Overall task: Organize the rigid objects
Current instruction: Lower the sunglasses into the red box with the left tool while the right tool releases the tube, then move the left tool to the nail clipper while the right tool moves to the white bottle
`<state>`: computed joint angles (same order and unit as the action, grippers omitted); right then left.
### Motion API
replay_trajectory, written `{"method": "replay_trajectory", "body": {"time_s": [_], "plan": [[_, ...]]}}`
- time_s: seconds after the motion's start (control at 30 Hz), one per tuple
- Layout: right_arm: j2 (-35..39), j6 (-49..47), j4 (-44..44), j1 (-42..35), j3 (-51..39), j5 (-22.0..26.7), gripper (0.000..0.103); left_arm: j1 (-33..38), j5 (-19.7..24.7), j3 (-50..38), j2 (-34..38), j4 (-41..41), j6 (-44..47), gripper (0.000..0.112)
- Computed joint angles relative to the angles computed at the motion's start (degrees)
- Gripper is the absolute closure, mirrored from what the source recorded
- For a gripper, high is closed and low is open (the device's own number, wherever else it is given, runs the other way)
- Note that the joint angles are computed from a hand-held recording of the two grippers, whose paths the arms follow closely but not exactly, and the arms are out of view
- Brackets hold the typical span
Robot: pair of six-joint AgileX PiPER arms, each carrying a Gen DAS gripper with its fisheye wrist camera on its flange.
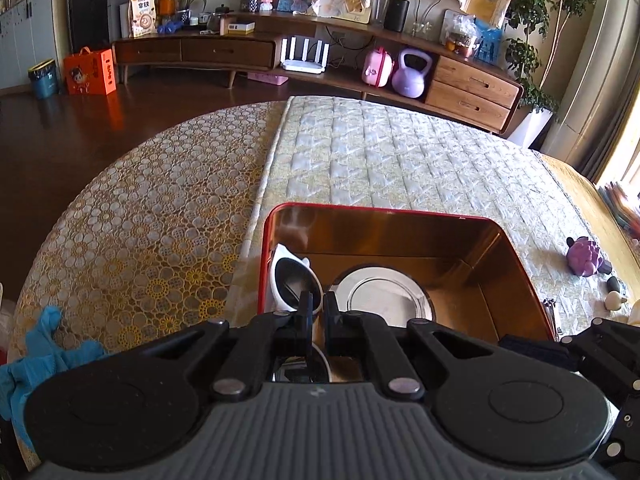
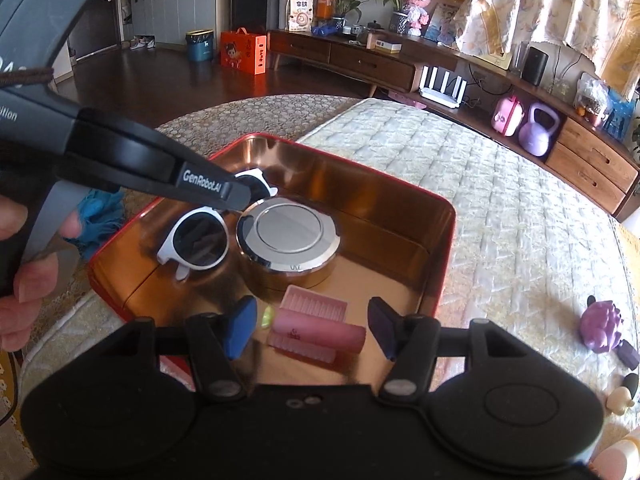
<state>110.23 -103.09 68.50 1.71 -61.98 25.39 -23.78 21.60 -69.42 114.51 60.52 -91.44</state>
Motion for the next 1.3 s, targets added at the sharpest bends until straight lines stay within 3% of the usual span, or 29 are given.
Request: {"method": "replay_trajectory", "body": {"time_s": [0.7,1.3], "plan": [[-7.1,0.7,1.3,-7.7,4.2,9.8,0.038,-5.2,4.2,2.0,-4.1,-1.0,1.2,0.107],[-14.8,-4.1,4.6,-18.6,10.1,19.8,0.025,-13.0,8.0,2.7,-8.1,1.0,-0.8,0.106]]}}
